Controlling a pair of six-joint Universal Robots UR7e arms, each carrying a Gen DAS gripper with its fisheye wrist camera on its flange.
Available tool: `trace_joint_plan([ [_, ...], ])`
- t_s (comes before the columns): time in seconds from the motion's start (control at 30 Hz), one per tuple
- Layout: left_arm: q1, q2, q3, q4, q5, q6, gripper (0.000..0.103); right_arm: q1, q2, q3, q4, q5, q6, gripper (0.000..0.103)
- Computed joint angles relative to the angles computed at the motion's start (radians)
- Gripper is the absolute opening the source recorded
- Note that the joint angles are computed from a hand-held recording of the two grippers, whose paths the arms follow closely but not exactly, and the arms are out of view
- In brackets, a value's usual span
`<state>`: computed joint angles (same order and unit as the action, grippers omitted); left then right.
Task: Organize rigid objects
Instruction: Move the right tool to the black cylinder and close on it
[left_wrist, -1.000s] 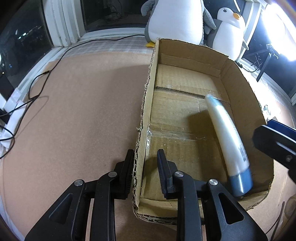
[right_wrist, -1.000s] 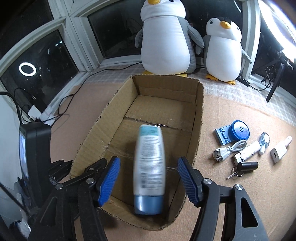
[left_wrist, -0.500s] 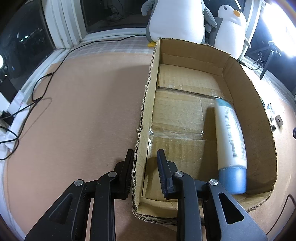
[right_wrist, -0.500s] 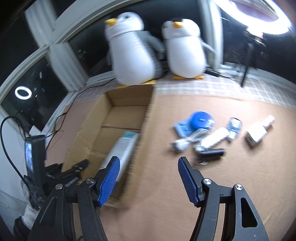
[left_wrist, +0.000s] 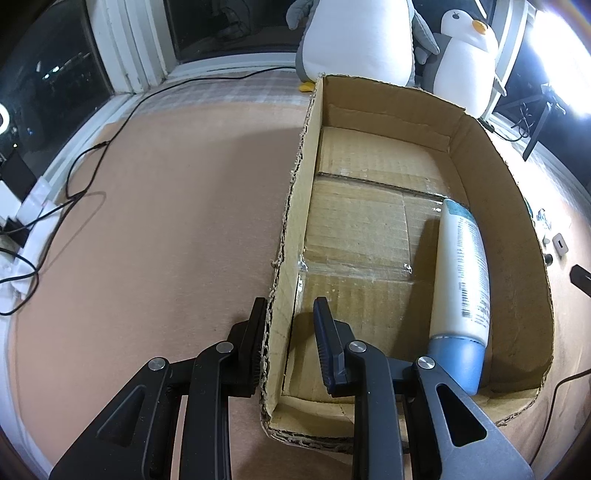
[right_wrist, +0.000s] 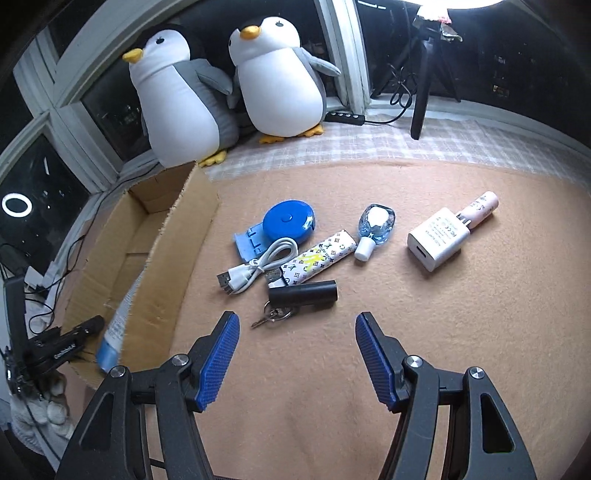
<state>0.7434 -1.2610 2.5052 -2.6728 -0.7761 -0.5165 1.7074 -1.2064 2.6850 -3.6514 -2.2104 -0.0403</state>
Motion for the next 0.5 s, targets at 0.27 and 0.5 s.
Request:
trace_joint_plan([
  [0.27,0.008,0.002,-0.006,-0.006,-0.009,0.009,0.023,-0.049,0.042,-0.051,0.051,0.026,-0.06,0.062],
  [0.5,0.01,0.006,-0.004,-0.021,-0.015,0.023,0.023,-0.07,0.069,-0.08,0.069,0.014,-0.074,0.062],
])
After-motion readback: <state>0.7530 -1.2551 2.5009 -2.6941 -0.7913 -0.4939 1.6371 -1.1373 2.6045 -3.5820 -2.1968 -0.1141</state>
